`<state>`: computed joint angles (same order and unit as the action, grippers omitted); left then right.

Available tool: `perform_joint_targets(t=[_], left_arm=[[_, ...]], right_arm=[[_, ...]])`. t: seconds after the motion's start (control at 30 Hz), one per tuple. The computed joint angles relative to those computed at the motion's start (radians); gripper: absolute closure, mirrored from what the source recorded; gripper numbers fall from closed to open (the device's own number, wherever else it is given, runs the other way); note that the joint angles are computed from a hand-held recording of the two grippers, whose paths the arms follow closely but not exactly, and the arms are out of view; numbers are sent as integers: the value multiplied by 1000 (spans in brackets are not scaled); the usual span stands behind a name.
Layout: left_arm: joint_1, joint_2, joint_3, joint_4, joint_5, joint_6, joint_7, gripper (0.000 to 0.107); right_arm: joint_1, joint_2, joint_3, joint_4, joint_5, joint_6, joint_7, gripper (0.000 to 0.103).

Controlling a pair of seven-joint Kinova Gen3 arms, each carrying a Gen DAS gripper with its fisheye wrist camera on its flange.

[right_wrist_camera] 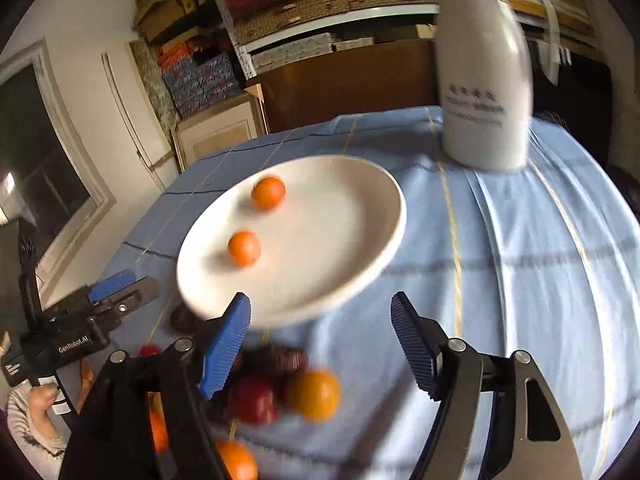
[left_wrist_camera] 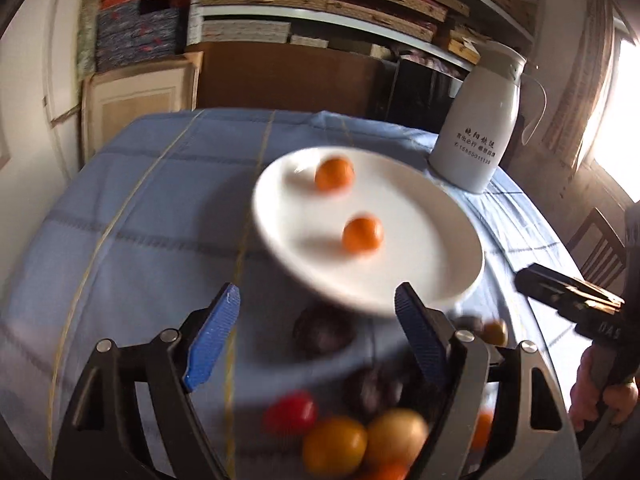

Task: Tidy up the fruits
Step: 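Carry both oranges onto the white plate and open both tools, then grasp a large orange with the left tool while the right tool grasps a red plum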

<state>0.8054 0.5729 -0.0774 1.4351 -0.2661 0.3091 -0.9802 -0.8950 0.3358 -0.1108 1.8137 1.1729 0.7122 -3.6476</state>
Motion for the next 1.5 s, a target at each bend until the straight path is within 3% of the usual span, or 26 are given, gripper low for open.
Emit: perform_joint_targets(t=[0.03, 0.1, 0.2, 0.33, 0.43, 0.6, 0.67, 0.8, 0.97, 1.2, 1.3, 1.37, 1.43, 1.5], left_arm=[[38, -21, -46, 46, 0, -10, 38, 29], [117, -52, -139, 139, -28, -59, 120, 16], [239, -85, -264, 237, -80, -97, 227, 16], [267, -132, -279, 334, -91, -173, 265, 16], [325, -147, -313, 377, -76, -208, 237, 15], [463, -108, -396, 326, -136, -116, 227, 13], [442, -104, -362, 311, -157, -89, 231, 13], [329, -107, -231, 286, -163, -44, 217, 13], [271, -104, -151, 270, -211, -17, 229, 13], [153, -99, -11, 248, -201, 11, 174, 42], [49, -97, 99, 248, -131, -2, 74, 59], [16, -90, 136, 237, -98, 9, 23, 62], [18, -91, 127, 243, -71, -2, 0, 62], [1, -93, 138, 248, -39, -14, -29, 62]], right_arm=[[-31, -17, 16, 40, 9, -6, -41, 26], [-124, -33, 89, 84, -7, -11, -122, 24], [-235, -60, 147, 149, 9, 1, -244, 20], [-213, -43, 8, 180, 81, 105, -390, 18], [-155, -24, -119, 175, 92, 171, -404, 18], [-165, -9, -142, 150, 71, 219, -363, 18], [-163, -7, -139, 145, 58, 211, -348, 18], [-163, -7, -131, 136, 37, 203, -330, 18], [-161, -6, -122, 134, 18, 189, -319, 18], [-160, -2, -112, 128, -3, 172, -294, 18], [-152, -2, -110, 128, -9, 145, -275, 18], [-144, -3, -109, 128, -12, 118, -252, 18], [-134, -4, -106, 131, -11, 75, -229, 25], [-117, -4, -103, 130, -24, 27, -194, 48]])
